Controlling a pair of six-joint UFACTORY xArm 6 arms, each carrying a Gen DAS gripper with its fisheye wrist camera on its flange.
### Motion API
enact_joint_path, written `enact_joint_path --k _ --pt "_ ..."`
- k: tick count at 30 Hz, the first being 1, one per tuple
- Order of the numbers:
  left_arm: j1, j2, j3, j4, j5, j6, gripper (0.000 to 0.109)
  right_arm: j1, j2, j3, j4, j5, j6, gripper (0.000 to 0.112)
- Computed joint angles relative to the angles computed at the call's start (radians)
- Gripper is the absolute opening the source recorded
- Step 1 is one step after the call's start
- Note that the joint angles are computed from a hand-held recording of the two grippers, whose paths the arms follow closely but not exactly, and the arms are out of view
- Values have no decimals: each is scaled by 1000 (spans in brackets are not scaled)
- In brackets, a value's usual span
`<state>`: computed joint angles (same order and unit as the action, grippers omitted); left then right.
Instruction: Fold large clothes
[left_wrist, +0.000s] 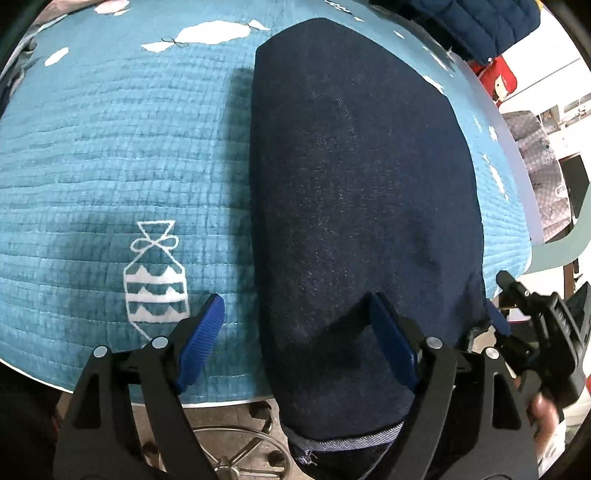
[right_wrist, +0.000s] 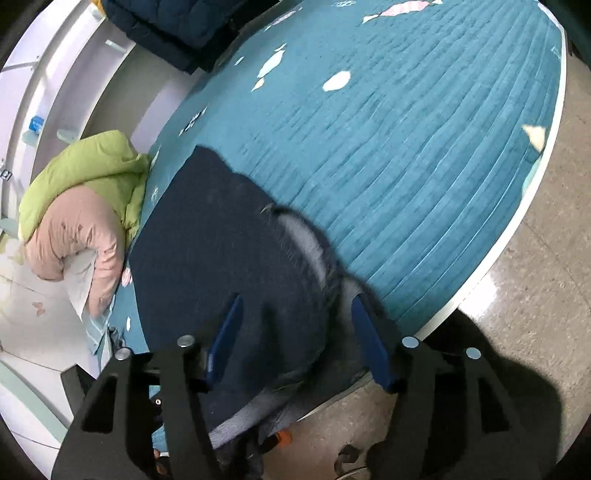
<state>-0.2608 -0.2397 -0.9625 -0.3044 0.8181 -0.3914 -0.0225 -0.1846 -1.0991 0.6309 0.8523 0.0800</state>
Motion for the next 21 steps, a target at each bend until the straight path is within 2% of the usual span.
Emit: enact_joint_path --k 3,5,7,12,15,20,21 --pt "6 11 -6 -9 2 11 81 -53 69 -67 24 90 -21 62" --pt "12 26 -21 -9 8 20 81 -66 135 -129 93 157 -55 65" --pt "-2 33 -33 0 16 2 81 -74 176 -178 94 220 -57 66" --pt "0 34 -34 -11 21 -1 81 -83 217 -225 112 286 -58 69" --pt "2 31 -31 -31 21 4 81 -67 210 -233 19 255 -3 69" --pt "18 22 -14 -111 17 23 81 -64 229 -251 21 289 -20 69" --pt "21 17 -7 -126 16 28 81 -68 248 -270 61 327 -53 70"
